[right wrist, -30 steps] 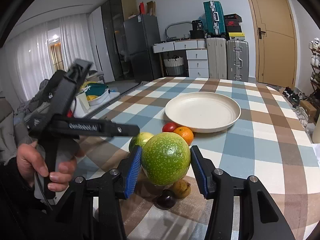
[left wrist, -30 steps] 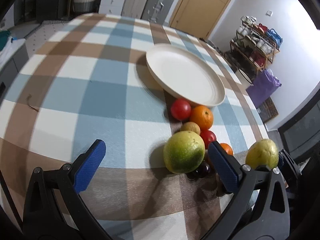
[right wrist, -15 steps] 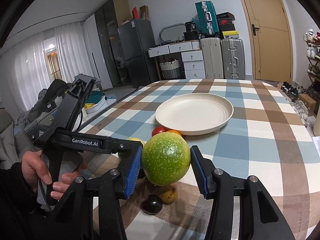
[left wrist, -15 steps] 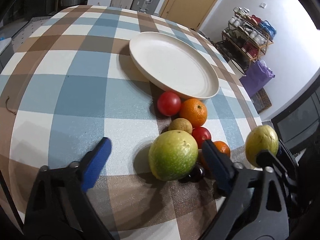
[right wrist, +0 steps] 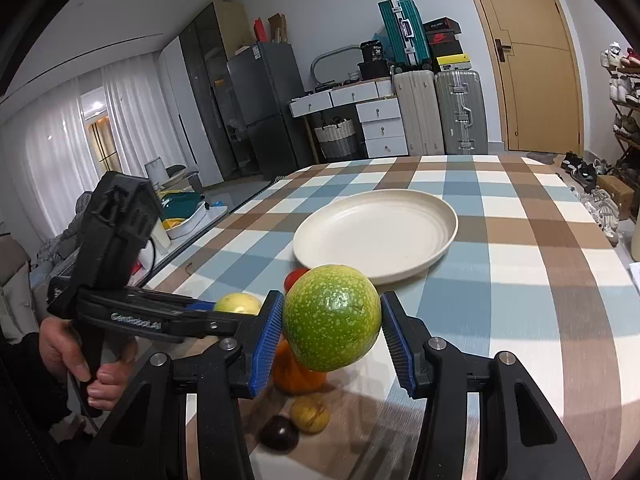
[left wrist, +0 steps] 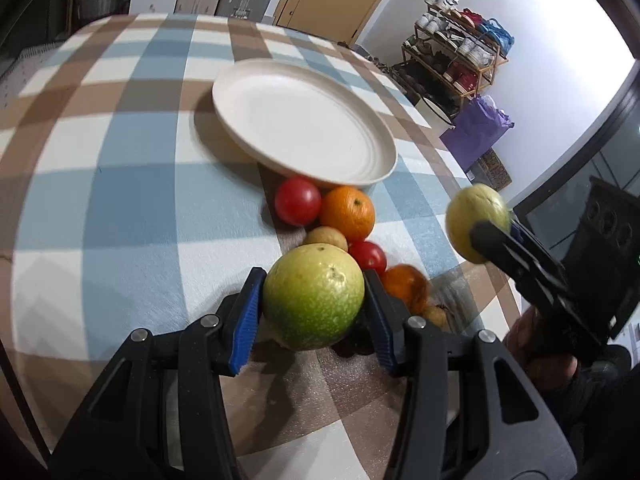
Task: Organize fruits
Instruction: 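Lift the green citrus with the right gripper while the left gripper grasps the yellow citrus, then lower both citruses onto the cream plate and open both grippers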
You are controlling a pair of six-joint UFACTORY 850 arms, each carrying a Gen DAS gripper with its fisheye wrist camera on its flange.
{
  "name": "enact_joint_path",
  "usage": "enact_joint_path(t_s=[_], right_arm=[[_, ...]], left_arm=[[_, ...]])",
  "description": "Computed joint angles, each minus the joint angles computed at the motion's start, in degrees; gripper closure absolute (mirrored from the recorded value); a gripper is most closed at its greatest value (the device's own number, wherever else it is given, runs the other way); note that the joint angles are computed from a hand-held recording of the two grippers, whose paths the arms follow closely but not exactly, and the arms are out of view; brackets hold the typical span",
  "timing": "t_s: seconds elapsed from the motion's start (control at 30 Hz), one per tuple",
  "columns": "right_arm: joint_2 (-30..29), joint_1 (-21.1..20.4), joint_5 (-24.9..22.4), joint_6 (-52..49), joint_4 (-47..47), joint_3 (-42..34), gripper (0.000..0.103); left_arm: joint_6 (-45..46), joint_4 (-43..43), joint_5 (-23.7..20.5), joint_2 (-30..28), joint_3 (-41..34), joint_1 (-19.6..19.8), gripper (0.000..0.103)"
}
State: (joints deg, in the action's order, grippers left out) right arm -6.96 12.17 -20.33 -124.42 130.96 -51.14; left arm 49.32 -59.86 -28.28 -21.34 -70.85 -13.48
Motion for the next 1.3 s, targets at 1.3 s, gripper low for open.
enact_joint_path(t_s=[1.3], right_arm=[[-25.97,-7.07,-11.22,63.08,-55.87,-34.68,0.053]], left_arm=[[-19.92,14.08,-16.32,-32.00,-48.38,0.79,0.058]])
